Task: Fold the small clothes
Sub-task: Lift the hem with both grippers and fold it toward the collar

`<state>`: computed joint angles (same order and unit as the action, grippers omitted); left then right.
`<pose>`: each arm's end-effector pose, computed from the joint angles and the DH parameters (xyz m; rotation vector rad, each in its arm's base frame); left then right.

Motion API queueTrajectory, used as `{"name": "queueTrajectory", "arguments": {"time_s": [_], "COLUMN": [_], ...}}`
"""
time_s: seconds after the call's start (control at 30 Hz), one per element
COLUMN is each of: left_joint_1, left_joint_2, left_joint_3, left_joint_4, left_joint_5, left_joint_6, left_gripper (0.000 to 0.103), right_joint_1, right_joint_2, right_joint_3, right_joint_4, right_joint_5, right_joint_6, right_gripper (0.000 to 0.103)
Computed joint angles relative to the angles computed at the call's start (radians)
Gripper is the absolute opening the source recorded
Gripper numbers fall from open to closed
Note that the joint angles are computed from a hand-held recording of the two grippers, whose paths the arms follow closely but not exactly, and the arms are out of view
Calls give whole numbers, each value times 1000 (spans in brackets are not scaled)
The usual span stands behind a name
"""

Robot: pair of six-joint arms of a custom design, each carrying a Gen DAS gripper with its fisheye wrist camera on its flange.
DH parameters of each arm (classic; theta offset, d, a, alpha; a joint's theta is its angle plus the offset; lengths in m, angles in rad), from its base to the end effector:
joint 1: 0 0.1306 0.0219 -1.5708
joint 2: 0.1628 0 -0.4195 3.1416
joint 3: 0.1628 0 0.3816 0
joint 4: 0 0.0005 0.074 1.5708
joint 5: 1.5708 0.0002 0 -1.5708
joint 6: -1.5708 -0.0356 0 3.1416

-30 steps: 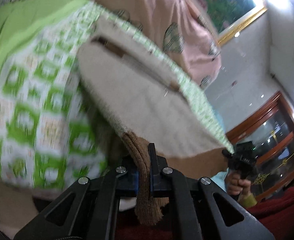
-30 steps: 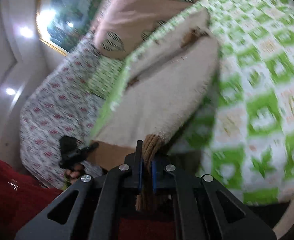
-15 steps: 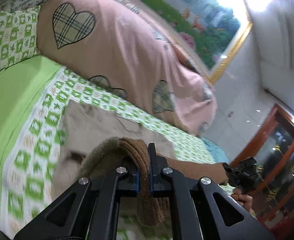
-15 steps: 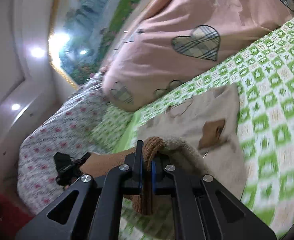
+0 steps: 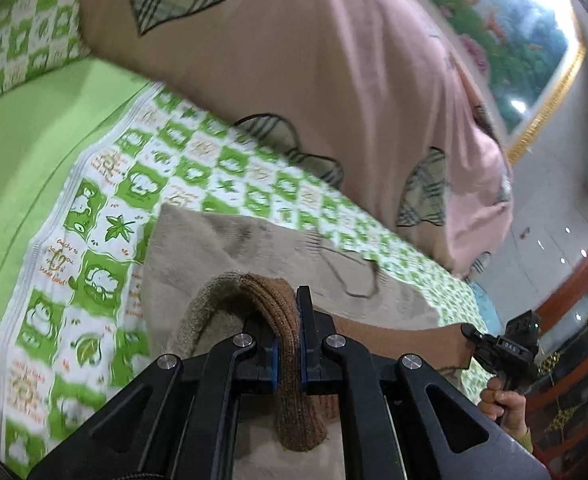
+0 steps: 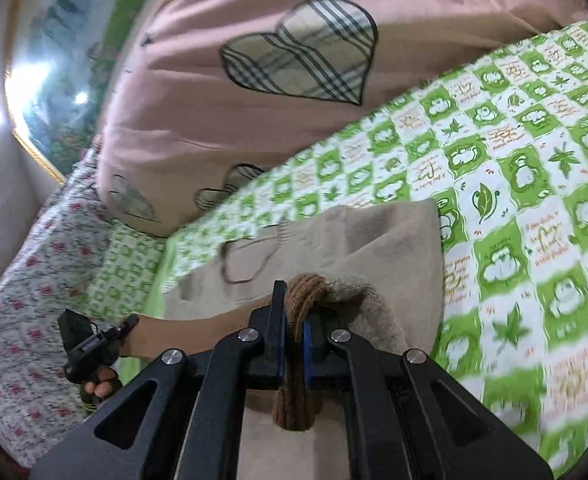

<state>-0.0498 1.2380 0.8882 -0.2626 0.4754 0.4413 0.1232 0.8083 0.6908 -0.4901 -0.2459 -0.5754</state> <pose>0.3944 -0.0365 0.3524 -0.1561 2.2101 -0.7943 0.2502 0.0392 0.3700 0.3597 2.2061 0.6580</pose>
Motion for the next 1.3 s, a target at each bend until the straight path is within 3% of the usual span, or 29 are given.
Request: {"name": "queueTrajectory", "arguments": {"time_s": [0.2,0.27,0.3,0.33,0.4,0.53,0.63,0.77,0.87,1.0,1.07,1.2,1.23,1.3], "left_joint_1": [-4,2,7,8,-13,-138,-251,-322,-263,-155,-109,-16,-6,-3], "left_joint_2": [127,122,104,82,12,-57,-12,74,129,188,203,212,208,182], "left_joint_3": [46,29,13,-2,-49,-90,-59,25,80,138,157,136,124,90], "left_joint_4": [-46,-54,-55,-58,-66,-116,-148,-212,-237,-224,-195,-99,-83,-69], "left_joint_5": [-34,-18,2,12,24,28,18,-104,-83,-66,-167,-127,-109,-110], "left_joint_6": [-6,-8,-4,-5,-32,-84,-118,-199,-220,-192,-145,-11,5,12], "left_gripper": [9,16,26,36,45,47,47,45,27,27,29,29,29,30], "right_joint_1": [-27,-30,-35,-34,-15,138,305,384,330,203,133,-8,-19,4], "right_joint_2": [108,113,93,67,-26,-112,-2,195,265,295,284,203,185,144], "right_joint_3": [5,8,-1,-10,-36,-51,-10,62,100,139,136,77,63,43], "right_joint_4": [5,-30,-41,-48,-77,-93,-114,-141,-167,-164,-127,-20,-8,-22], "right_joint_5": [21,36,39,50,110,140,126,103,102,259,317,264,244,287], "right_joint_6": [15,12,9,6,4,-6,58,190,253,290,250,108,87,70], "right_gripper": [11,16,21,24,30,31,31,31,29,29,29,29,29,29]}}
